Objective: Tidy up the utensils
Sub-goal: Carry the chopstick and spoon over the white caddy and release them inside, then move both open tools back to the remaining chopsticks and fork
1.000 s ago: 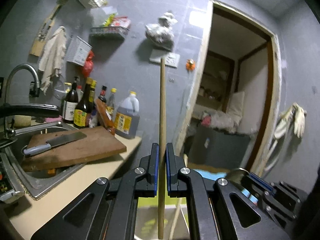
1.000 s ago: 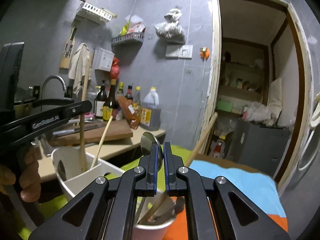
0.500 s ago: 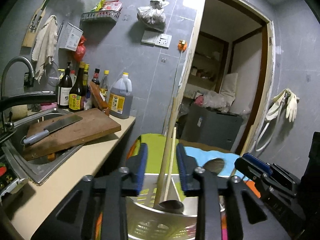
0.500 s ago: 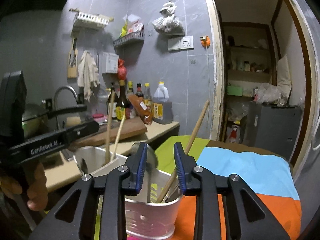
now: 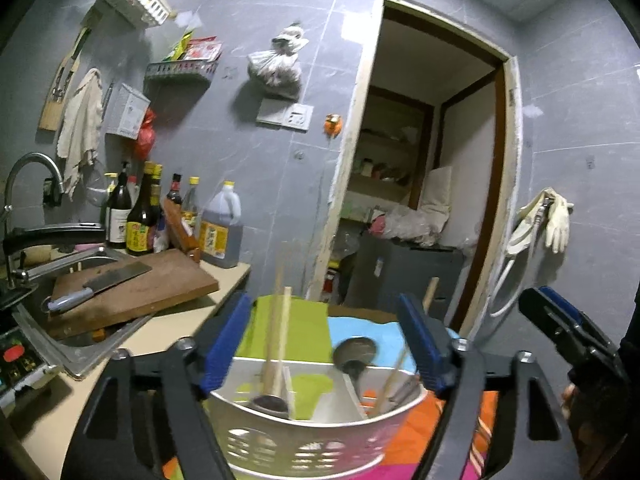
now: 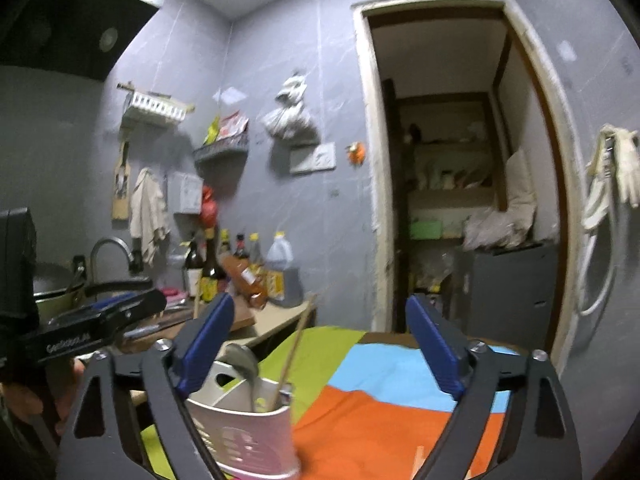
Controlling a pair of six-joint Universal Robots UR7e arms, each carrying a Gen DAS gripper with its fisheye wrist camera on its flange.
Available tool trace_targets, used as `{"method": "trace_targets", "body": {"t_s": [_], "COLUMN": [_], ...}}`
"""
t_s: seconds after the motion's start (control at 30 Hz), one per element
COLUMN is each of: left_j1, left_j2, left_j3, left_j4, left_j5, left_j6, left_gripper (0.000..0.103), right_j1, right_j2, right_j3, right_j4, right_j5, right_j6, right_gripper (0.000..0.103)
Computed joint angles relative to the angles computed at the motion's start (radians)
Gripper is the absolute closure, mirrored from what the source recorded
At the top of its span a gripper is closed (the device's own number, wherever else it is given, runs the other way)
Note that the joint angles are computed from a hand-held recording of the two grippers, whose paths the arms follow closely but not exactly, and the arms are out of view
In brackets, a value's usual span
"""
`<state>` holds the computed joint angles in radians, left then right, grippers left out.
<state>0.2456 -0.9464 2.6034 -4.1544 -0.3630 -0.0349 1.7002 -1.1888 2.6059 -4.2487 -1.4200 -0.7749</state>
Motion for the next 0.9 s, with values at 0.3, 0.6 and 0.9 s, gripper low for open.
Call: {"method": "trace_targets", "body": {"t_s": [0.3,0.6,0.9], "left_j1": [-0.060,-0.040,-0.008], "left_j2": [0.085,0.147,0.191], "left_j3": [-0.015,-0.063,-0.139], "left_j4": [0.010,0.263,0.564], "left_j5": [-0.061,-0.196,-0.238], "left_j6": [-0.096,-0.265,-0.431], "left_gripper": [0.003,0.002,0.002], "right_j1": [-0.110,-0.287,-0.388], "right_j2": [-0.168,-0.306,-0.341], "right_j3": [0.109,0.173,0.145], "right_j4": [-0.030,0.020,0.172], "right_j5": [0.021,0.027,-0.093], "right_j6": [-0.029,-0.101,-0.143], "right_gripper": [0.000,0.000,0.000]}}
